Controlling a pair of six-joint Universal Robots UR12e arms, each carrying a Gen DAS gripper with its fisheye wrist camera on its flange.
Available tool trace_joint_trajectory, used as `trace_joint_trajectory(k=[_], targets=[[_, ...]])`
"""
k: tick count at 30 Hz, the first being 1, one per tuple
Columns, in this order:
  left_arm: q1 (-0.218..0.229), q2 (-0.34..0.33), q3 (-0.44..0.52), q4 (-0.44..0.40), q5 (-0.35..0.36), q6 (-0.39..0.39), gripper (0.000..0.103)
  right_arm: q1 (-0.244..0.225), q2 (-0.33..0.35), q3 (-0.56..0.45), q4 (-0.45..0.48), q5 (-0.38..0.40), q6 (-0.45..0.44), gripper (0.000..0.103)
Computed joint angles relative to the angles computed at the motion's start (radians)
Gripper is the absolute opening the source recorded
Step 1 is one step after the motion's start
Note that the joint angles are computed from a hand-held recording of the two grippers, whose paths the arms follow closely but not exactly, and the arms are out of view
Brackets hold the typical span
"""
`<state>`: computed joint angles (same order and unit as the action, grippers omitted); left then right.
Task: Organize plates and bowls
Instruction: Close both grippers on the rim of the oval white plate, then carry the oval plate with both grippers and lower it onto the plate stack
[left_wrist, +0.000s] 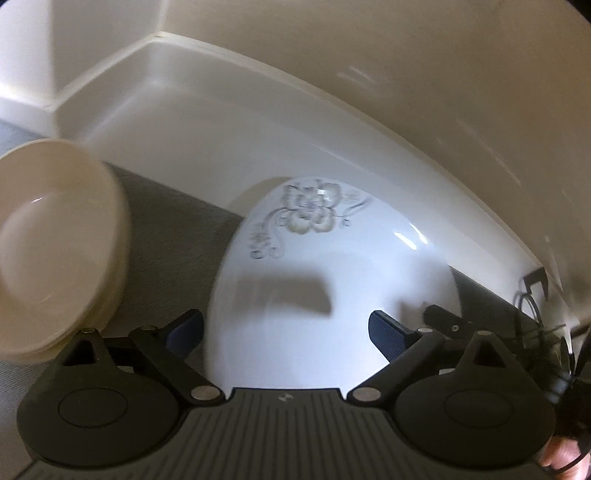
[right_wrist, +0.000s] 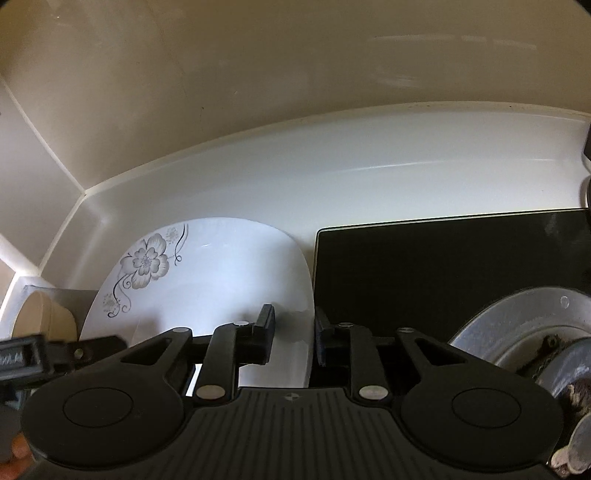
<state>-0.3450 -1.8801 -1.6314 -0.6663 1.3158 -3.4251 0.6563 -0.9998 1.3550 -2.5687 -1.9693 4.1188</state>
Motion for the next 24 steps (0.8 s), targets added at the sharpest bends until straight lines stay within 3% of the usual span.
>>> trace_joint_trajectory(k=[4, 6, 8, 11, 19, 24], targets=[[0.001, -0.014, 0.021, -0.033, -0.023, 0.005, 0.098, 0.002, 0.005, 0.006, -0.041, 0.002, 0.011, 0.032], [0.002, -0.013, 0.02, -0.031, -0.017, 0.002, 0.091, 0.005, 0.009, 0.004, -0.048, -0.012, -0.002, 0.031], [-0.001, -0.005, 0.018, -0.037, 0.038, -0.006, 0.063, 0.01, 0.015, -0.009, -0.018, -0.042, -0.03, 0.024], [0.007, 0.014, -0.006, -0.027, 0.049, -0.046, 0.046, 0.008, 0.006, 0.003, -0.024, -0.03, 0.001, 0.023], [0.038, 0.051, -0.058, 0.007, -0.047, -0.016, 0.042, 0.007, -0.017, 0.03, -0.054, -0.016, 0.027, 0.019], [0.052, 0.073, -0.076, -0.009, -0.068, -0.004, 0.042, 0.011, -0.03, 0.041, -0.064, 0.0, 0.034, 0.018]])
